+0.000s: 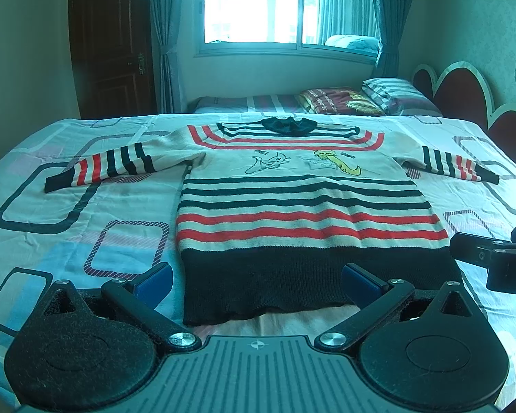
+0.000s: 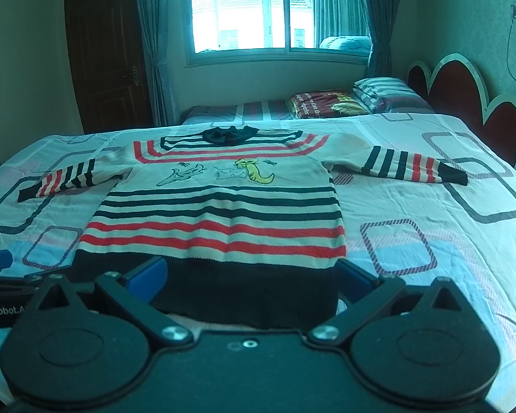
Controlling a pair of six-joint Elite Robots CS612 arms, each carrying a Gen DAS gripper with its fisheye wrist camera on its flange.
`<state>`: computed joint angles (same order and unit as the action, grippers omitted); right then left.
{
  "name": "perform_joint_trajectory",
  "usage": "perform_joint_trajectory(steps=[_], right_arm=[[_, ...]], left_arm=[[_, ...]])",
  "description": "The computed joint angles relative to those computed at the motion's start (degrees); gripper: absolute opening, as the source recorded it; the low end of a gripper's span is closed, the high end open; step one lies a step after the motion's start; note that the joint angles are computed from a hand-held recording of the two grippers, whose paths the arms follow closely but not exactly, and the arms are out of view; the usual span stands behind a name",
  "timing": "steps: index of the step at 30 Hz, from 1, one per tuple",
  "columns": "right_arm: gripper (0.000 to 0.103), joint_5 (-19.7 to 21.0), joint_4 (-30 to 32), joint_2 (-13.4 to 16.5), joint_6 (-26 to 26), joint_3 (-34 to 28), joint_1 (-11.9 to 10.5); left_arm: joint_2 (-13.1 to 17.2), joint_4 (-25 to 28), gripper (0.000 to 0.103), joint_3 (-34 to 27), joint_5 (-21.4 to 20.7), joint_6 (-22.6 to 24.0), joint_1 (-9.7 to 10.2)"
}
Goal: Fold small clothes
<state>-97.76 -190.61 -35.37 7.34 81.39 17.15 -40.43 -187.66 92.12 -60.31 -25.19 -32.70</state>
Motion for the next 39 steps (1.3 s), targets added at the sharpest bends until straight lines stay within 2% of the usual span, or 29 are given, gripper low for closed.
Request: perform_joint_trajectory(steps=[5, 9, 11, 13, 15, 18, 20, 24, 25, 27, 30, 31, 34, 39], right_arm=[[0.102, -0.44, -0.29, 0.00, 0.27, 0.09, -0.03], [0.102, -2.66, -0.88, 0.26, 1.36, -0.42, -0.36], [0.102, -4.74, -1.30, 0.68, 1.76, -1.19, -0.73], [0.102, -6.30, -1.99, 1.25, 2.07, -2.13, -1.33], [0.102, -6.53, -2.30, 1.67, 3.34, -3.00, -2.19], [0.101, -7.34, -2.89, 2.74, 5.57, -5.08, -3.73], [0.101, -6.63, -4.04, 3.74, 7.70, -6.78, -5.12], [0.100, -5.50, -2.89, 6.65, 11.97, -12.29, -7.79], [0.099, -5.78, -2.10, 7.62, 12.79, -14.18, -8.35], [0.098, -5.67, -1.09, 9.65, 14.07, -17.82, -9.38], [0.094, -6.53, 1.39, 13.11, 14.86, -24.05, -10.53], [0.088, -6.48, 2.55, 14.31, 15.45, -26.17, -10.93], [0.054, -6.71, 7.42, 17.77, 17.98, -32.36, -12.11], [0.056, -6.89, 12.63, 22.69, 26.79, -40.16, -14.35]], left_arm=[[0.27, -0.33, 0.103, -0.41, 0.03, 0.65, 0.06], [1.09, -2.62, 0.103, -1.89, -1.18, 2.32, 0.80], [1.68, -3.63, 0.103, -3.28, -4.47, 2.52, 1.81], [2.33, -0.47, 0.103, -5.56, -5.47, 1.07, 2.62], [3.72, -1.68, 0.103, -7.76, -9.51, 2.36, 3.85], [6.25, -3.08, 0.103, -11.64, -7.25, 3.56, 4.47], [8.22, -2.47, 0.103, -15.04, -3.97, 3.94, 4.76], [13.55, -2.01, 0.103, -23.92, 0.94, 4.70, 5.79], [14.92, -1.18, 0.103, -26.45, 1.66, 4.89, 6.15], [17.22, 0.85, 0.103, -30.96, 0.28, 2.68, 7.18], [20.36, 7.05, 0.103, -37.86, -0.91, -0.67, 8.50], [21.64, 9.26, 0.103, -40.39, -0.60, -0.88, 8.82], [24.90, 14.94, 0.103, -47.00, 0.44, -1.51, 9.60], [29.81, 19.37, 0.103, -56.20, 2.09, -0.34, 10.77]])
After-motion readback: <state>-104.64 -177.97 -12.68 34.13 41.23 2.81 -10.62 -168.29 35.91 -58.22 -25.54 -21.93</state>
